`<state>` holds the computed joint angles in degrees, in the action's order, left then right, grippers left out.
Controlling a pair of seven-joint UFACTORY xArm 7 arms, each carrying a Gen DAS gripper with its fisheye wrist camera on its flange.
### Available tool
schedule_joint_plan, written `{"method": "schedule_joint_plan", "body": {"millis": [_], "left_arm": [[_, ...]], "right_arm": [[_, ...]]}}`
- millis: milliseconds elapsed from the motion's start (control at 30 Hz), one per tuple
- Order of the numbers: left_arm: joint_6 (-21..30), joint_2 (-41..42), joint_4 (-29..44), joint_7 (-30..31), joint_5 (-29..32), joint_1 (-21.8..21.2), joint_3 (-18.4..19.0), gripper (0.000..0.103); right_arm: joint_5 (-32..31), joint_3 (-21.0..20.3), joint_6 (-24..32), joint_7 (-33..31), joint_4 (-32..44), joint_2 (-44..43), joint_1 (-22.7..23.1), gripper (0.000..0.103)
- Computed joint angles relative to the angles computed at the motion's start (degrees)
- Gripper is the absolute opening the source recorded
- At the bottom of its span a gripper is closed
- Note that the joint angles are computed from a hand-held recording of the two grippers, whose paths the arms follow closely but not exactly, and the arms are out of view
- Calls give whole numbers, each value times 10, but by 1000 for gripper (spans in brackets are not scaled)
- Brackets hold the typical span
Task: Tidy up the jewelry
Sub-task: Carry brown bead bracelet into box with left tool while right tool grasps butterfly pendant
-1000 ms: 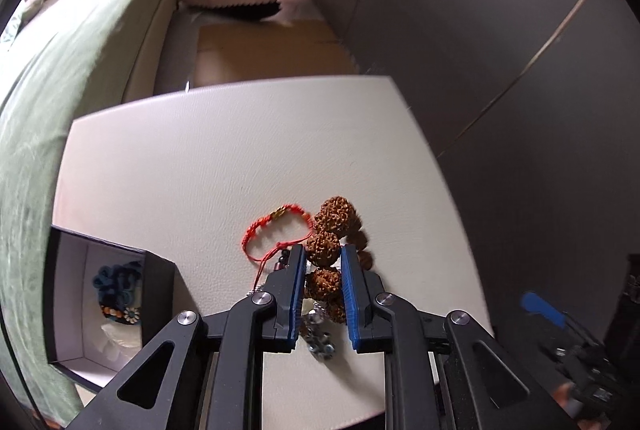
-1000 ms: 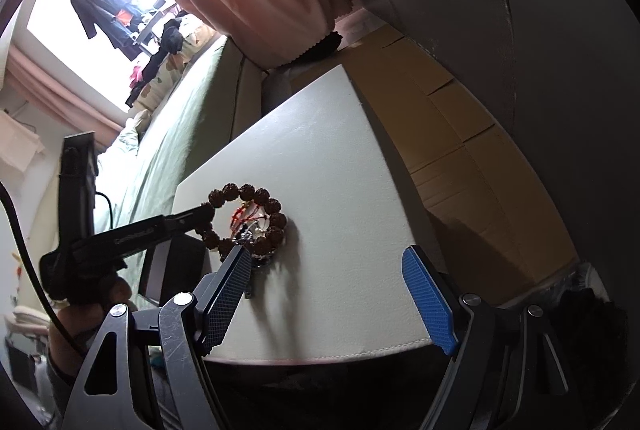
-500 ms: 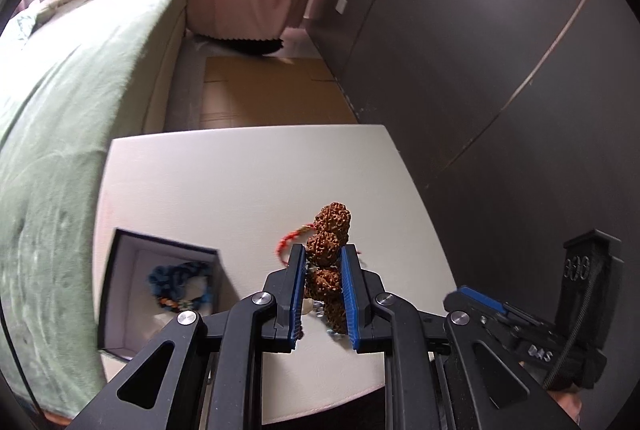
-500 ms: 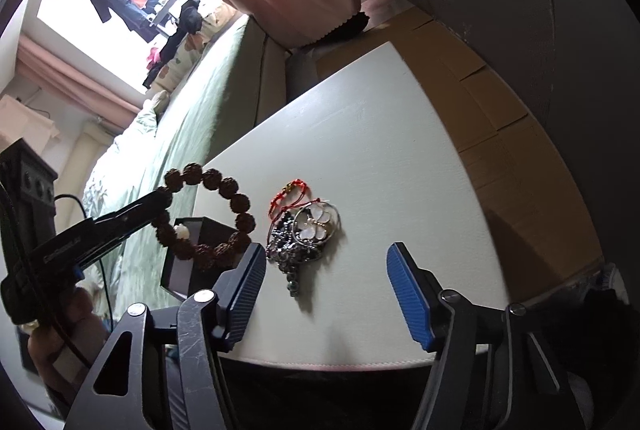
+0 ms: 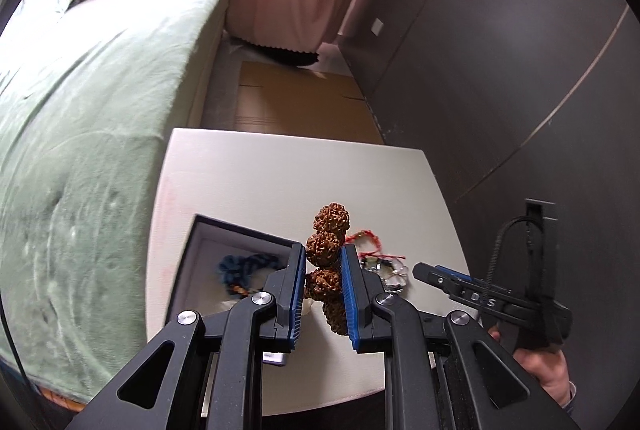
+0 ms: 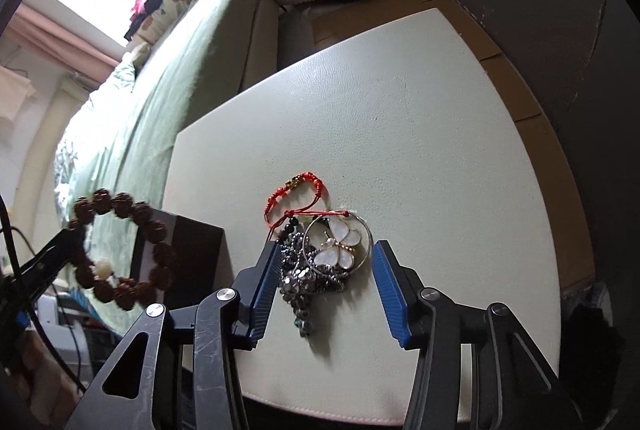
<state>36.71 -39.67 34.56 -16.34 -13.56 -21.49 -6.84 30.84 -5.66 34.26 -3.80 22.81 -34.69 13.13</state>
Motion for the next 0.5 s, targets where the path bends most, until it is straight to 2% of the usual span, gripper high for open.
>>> {"method": "schedule_joint_plan", "body": {"millis": [300, 367, 500], "left_arm": [[12, -37, -22, 17, -5, 13, 26, 18], [14, -43, -25, 21, -8, 16, 30, 18], [16, -52, -32, 32, -15, 19, 39, 18]], "right_arm": [[-92, 66, -3, 73, 45, 89, -17, 49], [-106, 71, 1, 87, 53, 103, -16, 41], [-161, 91, 7, 128, 63, 113, -30, 32]]}}
